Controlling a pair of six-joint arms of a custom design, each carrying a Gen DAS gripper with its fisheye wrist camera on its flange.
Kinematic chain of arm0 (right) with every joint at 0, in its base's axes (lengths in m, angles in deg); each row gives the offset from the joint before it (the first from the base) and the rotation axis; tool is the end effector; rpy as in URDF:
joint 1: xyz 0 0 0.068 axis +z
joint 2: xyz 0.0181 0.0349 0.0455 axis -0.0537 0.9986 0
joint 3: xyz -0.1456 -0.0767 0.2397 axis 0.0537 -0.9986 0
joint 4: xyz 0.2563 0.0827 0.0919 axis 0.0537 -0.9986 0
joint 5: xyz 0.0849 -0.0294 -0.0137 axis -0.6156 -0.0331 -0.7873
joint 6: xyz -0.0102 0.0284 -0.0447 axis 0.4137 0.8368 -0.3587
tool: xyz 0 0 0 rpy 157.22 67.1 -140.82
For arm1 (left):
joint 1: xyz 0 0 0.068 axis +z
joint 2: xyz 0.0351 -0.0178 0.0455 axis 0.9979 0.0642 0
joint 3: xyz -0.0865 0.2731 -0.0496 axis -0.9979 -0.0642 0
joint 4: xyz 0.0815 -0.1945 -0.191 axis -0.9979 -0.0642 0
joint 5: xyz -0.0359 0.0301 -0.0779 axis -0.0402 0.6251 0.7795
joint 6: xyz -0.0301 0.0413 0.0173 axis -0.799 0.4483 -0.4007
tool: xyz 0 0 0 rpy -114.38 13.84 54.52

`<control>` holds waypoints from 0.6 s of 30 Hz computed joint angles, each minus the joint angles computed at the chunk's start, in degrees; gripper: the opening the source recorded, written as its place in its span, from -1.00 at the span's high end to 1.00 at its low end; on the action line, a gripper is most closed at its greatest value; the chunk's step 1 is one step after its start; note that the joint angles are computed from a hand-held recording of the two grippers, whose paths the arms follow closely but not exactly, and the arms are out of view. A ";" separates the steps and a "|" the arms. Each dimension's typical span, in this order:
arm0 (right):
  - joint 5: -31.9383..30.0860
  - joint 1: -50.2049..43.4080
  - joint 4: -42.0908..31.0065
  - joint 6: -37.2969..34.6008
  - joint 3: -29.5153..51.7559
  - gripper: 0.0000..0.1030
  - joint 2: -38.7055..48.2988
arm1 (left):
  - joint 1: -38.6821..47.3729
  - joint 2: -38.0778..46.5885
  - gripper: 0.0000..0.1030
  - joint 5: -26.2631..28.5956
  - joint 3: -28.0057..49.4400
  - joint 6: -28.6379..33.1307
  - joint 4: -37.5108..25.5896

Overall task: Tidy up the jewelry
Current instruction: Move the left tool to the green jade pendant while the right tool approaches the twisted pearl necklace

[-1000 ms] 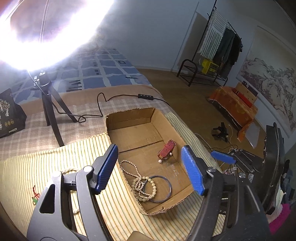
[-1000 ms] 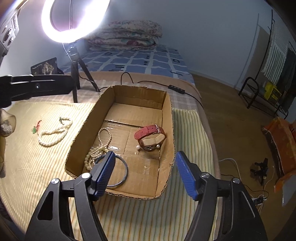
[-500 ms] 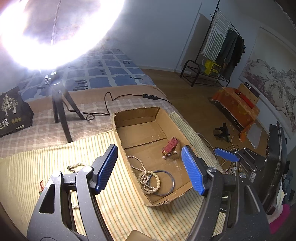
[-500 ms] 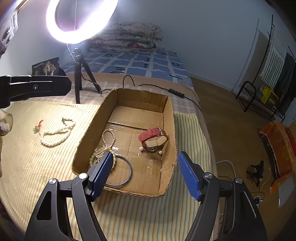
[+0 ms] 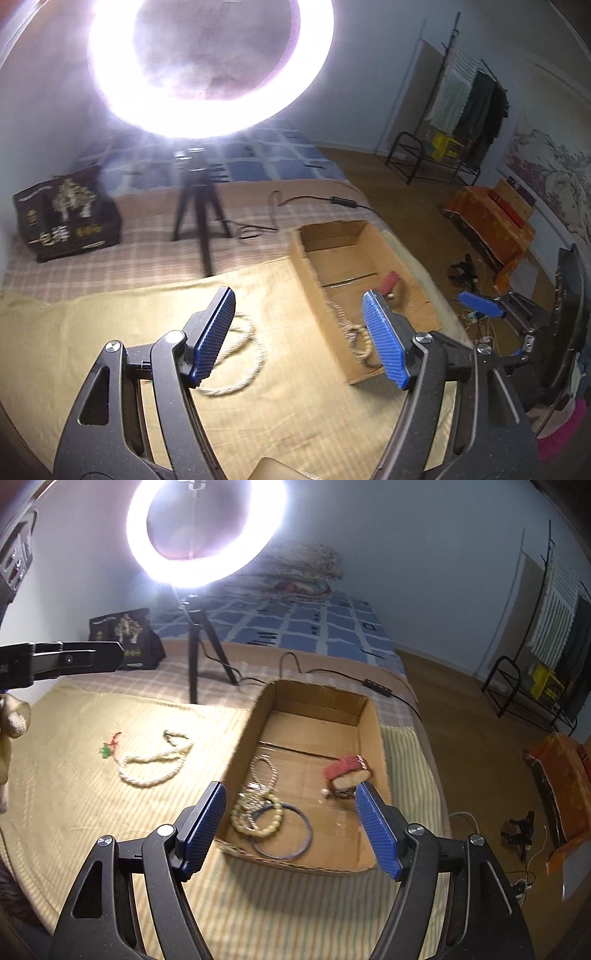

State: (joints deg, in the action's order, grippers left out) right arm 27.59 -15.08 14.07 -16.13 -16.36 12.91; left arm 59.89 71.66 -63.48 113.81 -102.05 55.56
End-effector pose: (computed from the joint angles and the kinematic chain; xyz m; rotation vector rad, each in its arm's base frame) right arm 0.2606 -0.0390 0.2487 -0.7412 2.2554 0.1684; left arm 0.2187 -0.0995 0.2792 -0.1596 2.3098 -0.2207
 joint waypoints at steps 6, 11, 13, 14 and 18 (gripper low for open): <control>0.61 5.08 0.20 2.76 -1.57 -0.40 -2.61 | 9.83 -7.44 -0.43 3.19 -4.24 4.67 -3.45; 2.19 10.38 2.63 5.80 -3.72 -0.40 -4.03 | 20.98 -12.38 -0.43 9.05 -7.85 9.50 -5.32; 2.41 12.33 3.37 6.75 -4.53 -0.40 -4.36 | 25.46 -13.15 -0.43 11.53 -8.87 11.22 -5.73; 2.76 13.41 3.77 7.27 -4.82 -0.40 -4.36 | 26.97 -13.56 -0.43 12.38 -9.24 11.87 -6.08; 3.64 18.60 4.48 8.71 -5.71 -0.40 -3.65 | 32.50 -13.23 -0.43 15.82 -10.35 15.09 -6.57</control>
